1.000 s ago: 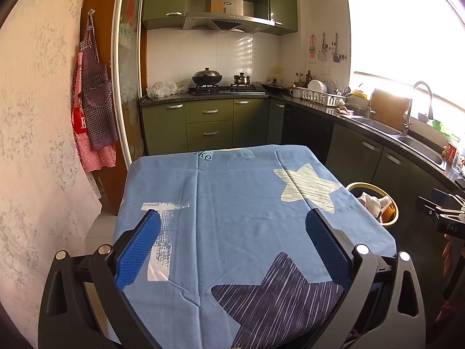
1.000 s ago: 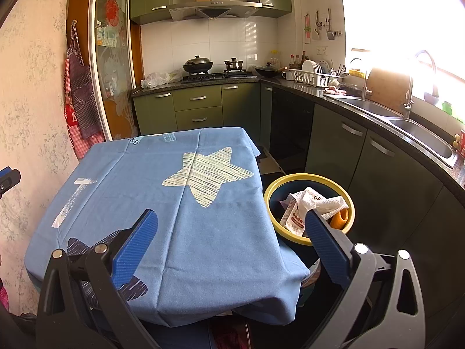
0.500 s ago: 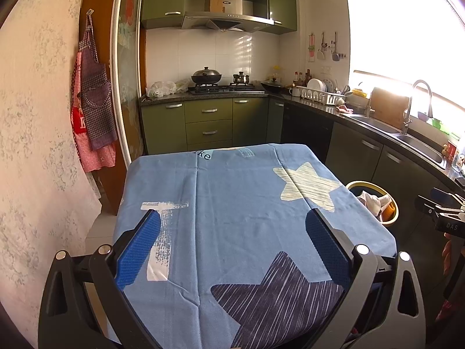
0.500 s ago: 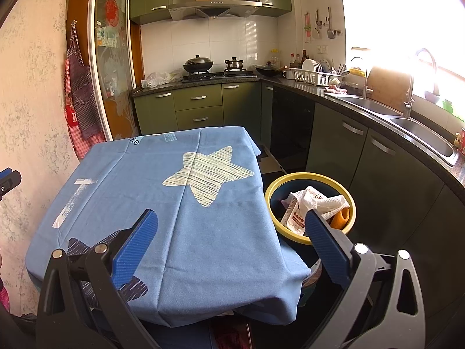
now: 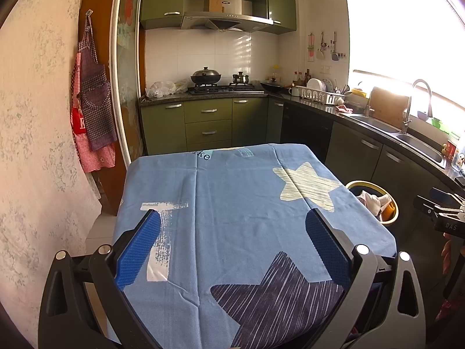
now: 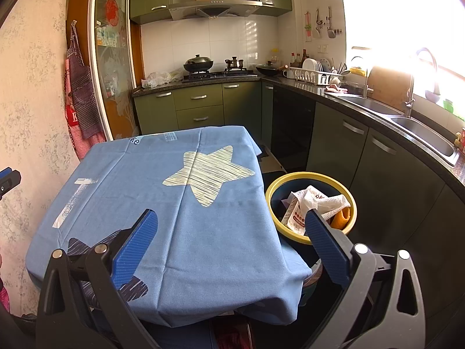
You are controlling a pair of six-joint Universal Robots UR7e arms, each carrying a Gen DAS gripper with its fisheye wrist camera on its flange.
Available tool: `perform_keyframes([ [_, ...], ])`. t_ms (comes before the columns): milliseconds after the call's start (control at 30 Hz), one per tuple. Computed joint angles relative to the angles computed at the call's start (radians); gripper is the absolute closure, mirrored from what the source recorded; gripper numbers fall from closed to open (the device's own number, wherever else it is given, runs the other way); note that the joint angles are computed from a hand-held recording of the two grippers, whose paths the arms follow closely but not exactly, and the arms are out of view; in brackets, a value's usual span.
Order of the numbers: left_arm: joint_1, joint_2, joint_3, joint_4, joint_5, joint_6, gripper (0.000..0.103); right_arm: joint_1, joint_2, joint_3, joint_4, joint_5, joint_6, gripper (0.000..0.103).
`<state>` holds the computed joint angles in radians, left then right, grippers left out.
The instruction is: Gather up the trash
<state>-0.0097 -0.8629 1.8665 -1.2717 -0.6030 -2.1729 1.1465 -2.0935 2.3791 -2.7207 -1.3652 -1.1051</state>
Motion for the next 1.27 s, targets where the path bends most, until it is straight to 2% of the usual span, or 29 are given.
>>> perform_keyframes([
  [900,0.026,-0.014,0.008,0.000,0.016,0.009,0.005,0.006,0.014,0.026,-0.034,-0.015,0.004,0.007],
  [1133,0.091,-0.066,0.074,-0.123,0.010,0.077,0.005,0.058,0.091,0.012,-0.096,-0.087,0.027,0.007],
  [1267,0.172,-0.107,0.118,-0.156,0.036,0.115,0.005,0.134,0.209,-0.038,-0.124,-0.156,0.074,0.006],
])
